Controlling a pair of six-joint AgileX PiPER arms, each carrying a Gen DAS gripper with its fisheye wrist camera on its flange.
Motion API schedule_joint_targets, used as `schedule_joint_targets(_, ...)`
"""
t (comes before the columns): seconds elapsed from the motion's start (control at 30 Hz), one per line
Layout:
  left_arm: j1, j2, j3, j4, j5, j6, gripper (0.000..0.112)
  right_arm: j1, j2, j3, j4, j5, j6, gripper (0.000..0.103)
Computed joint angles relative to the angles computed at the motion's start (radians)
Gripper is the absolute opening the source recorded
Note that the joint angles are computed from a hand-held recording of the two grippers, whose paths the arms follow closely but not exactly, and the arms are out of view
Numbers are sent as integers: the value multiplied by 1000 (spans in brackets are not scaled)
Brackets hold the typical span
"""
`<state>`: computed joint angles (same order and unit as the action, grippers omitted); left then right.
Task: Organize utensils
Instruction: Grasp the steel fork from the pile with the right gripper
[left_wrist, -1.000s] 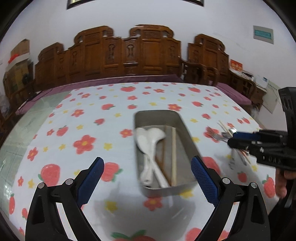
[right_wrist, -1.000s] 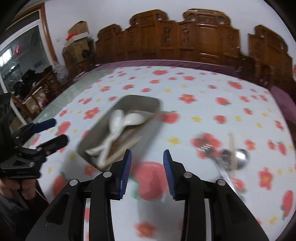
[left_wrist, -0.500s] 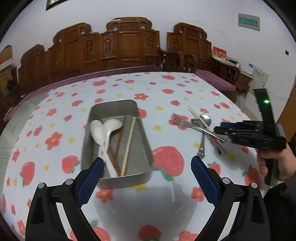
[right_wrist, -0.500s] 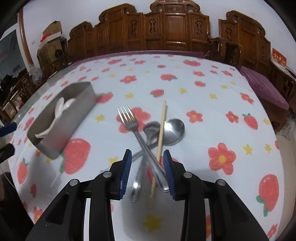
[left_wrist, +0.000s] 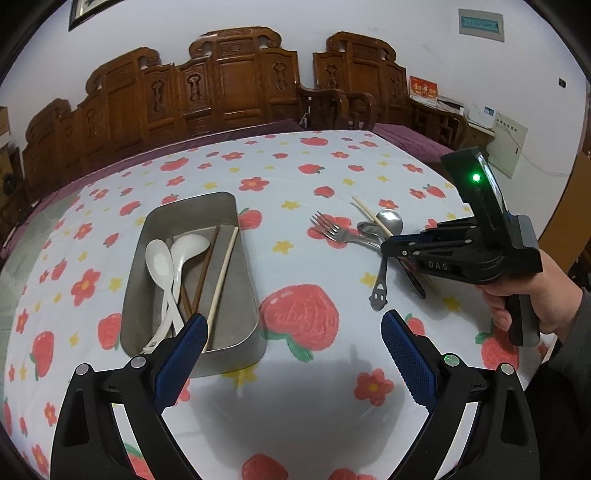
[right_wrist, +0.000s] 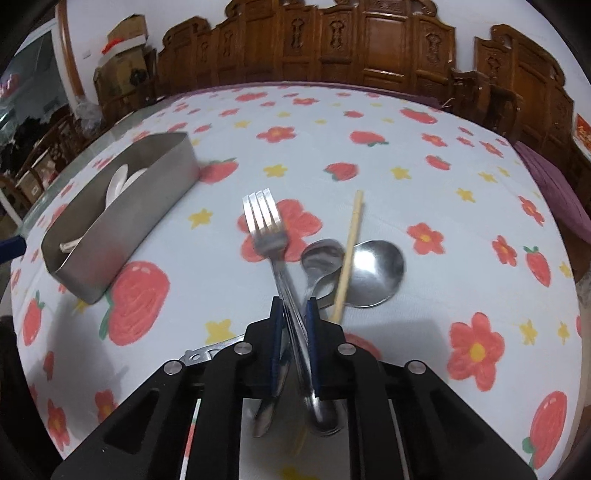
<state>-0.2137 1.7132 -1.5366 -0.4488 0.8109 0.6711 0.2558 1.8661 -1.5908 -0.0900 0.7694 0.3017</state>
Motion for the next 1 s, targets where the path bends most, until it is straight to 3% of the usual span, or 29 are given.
schedule_joint_targets(0.37, -19, 0, 1, 28, -5, -22, 91, 35, 6, -16, -60, 49, 32, 11)
schedule_joint_targets(0.77, -73, 44, -43, 76, 1, -76, 91, 11, -142, 121, -46, -50, 61, 10)
schedule_joint_targets(1.0, -98, 43, -30, 94, -14, -89, 91, 24, -99, 115, -1, 25, -36, 10)
